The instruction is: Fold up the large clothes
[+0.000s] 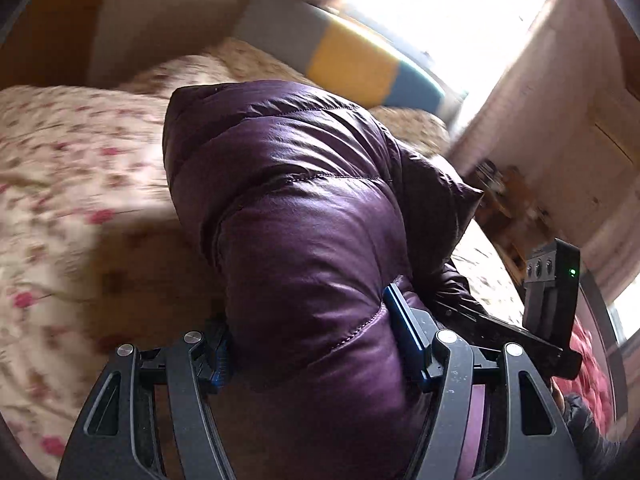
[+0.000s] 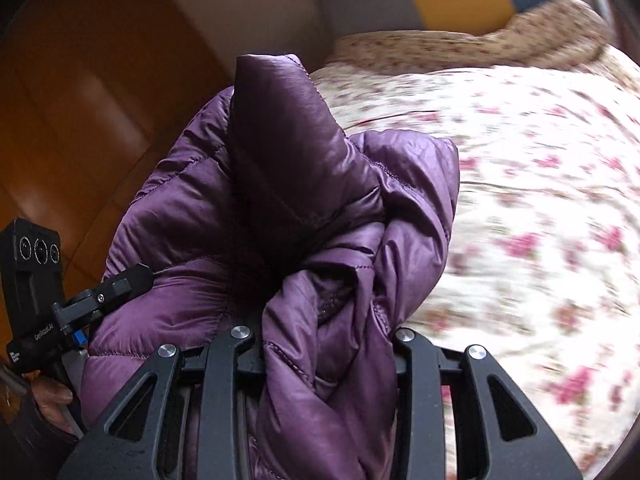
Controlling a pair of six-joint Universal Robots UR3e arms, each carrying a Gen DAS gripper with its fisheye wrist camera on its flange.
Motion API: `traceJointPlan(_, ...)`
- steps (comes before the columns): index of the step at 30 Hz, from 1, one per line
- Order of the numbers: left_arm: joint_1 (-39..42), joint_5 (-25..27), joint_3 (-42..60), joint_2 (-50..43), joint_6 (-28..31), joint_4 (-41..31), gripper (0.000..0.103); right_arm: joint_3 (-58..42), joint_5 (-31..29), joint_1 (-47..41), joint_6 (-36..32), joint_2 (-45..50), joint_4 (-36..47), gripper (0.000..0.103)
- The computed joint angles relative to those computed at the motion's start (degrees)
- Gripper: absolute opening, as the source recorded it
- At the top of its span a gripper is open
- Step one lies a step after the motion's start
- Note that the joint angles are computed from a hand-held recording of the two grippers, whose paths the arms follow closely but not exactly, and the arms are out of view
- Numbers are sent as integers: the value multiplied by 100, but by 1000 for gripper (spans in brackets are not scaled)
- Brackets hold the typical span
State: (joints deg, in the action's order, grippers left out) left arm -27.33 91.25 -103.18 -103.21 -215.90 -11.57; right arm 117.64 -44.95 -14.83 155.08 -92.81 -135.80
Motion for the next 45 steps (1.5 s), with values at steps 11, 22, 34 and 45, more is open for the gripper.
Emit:
traceJointPlan(11,460,189,-1587,593,-526,614,81,221,-995,1428,1157,773,-2082,35)
traceJointPlan(22,203,570,-1403,-128,-686,1014,83,637,-1068,1310,1107,1300,-3188,41)
traceJointPlan(34,-723,2332,-258,359,-1080,-1308,94,836,-1653,1236,1192,86,-2596,78)
traceJointPlan(45,-953,3079,238,548,-1233,-2085,94,1055,-2560,1841,1499,-1005,-2544,67)
